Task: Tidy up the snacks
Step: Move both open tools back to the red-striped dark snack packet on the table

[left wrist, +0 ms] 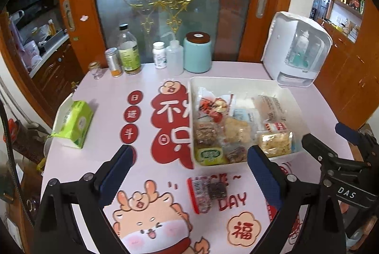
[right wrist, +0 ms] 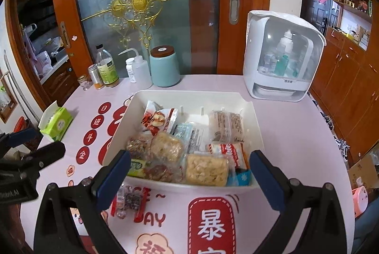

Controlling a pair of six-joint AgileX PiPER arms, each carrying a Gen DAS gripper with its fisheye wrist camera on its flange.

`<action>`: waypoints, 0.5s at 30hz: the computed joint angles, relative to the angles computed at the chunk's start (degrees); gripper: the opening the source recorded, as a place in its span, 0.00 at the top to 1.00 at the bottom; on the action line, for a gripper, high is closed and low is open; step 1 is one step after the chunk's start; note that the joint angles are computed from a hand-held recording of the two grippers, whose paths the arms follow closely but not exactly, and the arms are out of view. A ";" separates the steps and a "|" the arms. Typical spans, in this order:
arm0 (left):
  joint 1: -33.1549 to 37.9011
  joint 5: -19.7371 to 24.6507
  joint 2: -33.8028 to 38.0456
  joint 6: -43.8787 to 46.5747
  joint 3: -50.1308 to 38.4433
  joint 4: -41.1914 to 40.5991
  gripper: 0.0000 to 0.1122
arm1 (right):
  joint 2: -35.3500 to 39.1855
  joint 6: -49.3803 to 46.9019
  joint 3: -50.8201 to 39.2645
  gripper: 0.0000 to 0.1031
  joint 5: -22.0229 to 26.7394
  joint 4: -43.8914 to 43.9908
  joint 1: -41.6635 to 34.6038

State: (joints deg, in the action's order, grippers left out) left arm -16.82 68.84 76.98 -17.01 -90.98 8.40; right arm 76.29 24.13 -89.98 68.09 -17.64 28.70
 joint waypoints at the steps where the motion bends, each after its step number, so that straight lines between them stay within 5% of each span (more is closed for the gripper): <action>1: 0.64 -0.24 -0.69 0.25 0.83 0.04 0.14 | -0.25 0.75 0.52 0.02 0.12 -0.43 1.01; 15: 10.28 -6.60 -9.37 6.80 19.13 -0.24 0.14 | 1.75 12.29 9.73 0.02 -0.28 -2.39 14.30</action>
State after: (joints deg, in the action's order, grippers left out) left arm -6.55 62.25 67.60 -10.21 -71.85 8.16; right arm 78.04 36.42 -80.25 67.81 -20.03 43.01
